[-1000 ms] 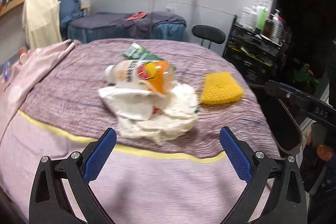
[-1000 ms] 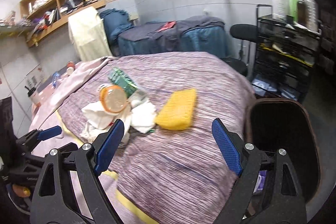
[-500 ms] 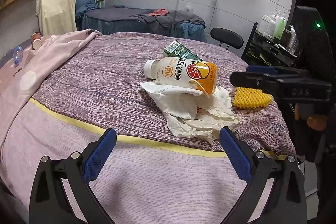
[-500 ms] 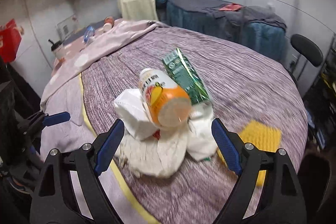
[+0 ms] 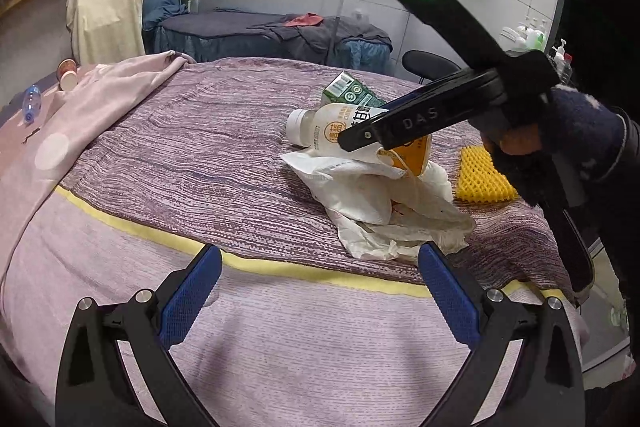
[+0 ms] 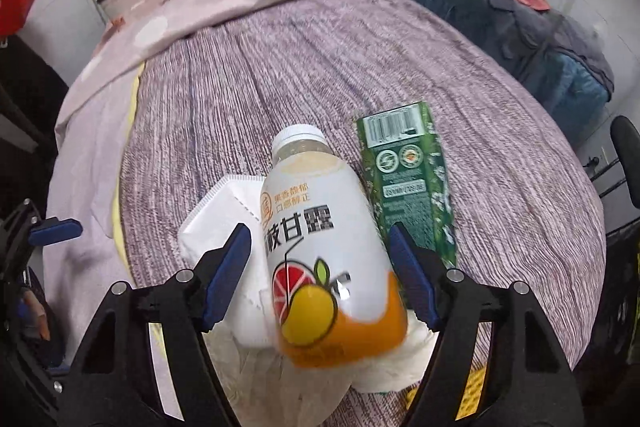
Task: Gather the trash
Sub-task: 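Grasp the orange-labelled juice bottle with the right tool while the left tool grasps the white face mask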
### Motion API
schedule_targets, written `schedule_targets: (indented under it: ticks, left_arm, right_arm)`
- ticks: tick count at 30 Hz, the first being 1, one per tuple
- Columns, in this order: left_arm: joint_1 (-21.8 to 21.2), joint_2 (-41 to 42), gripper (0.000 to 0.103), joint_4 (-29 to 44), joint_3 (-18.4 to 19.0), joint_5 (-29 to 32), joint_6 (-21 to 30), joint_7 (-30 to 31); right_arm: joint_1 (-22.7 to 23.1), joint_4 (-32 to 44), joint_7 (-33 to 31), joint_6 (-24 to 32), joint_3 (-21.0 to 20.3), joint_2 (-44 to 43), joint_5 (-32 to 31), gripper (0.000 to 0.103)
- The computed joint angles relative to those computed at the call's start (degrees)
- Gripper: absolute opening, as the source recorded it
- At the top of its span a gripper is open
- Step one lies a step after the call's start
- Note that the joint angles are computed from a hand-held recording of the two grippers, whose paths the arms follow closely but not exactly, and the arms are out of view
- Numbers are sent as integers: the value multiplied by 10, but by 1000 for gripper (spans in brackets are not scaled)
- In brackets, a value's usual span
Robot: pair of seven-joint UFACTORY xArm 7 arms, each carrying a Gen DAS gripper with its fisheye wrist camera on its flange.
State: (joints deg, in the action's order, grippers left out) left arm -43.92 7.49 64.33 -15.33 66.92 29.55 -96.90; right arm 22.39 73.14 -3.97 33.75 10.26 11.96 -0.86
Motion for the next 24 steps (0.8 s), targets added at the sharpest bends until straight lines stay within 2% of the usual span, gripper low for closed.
schedule_targets:
  ticks: [3, 6, 8, 12, 16, 18, 19, 23, 24]
  left_arm:
    - [4, 4, 97, 1, 3, 0, -14, -1]
    - [6, 9, 97, 2, 7, -3, -25, 5]
    - [6, 10, 97, 1, 9, -3, -33, 6]
    - [14, 16, 95, 2, 18, -13, -62, 15]
    - [24, 25, 88, 7, 29, -36, -100, 36]
    - [31, 35, 86, 13, 34, -67, -118, 65]
    - [34, 42, 82, 19, 36, -87, -125, 84]
    - [43, 72, 76, 42, 37, -178, -151, 186]
    - [47, 83, 75, 51, 33, -205, -152, 219]
  right_arm:
    - [4, 35, -14, 22, 5, 27, 4, 71]
    - [24, 62, 12, 42, -5, 54, -32, 71]
    - [27, 68, 21, 53, -6, 63, -34, 67]
    - [13, 39, 20, 13, 1, 47, -2, 63]
    - [-5, 0, 7, -27, 13, 18, 52, 62]
    - [-13, -29, -1, -50, 19, -5, 87, 62]
    - [-15, -43, -5, -63, 21, -15, 102, 62]
    - [-26, -104, -49, -119, 32, -70, 193, 62]
    - [-23, -116, -47, -130, 30, -82, 197, 62]
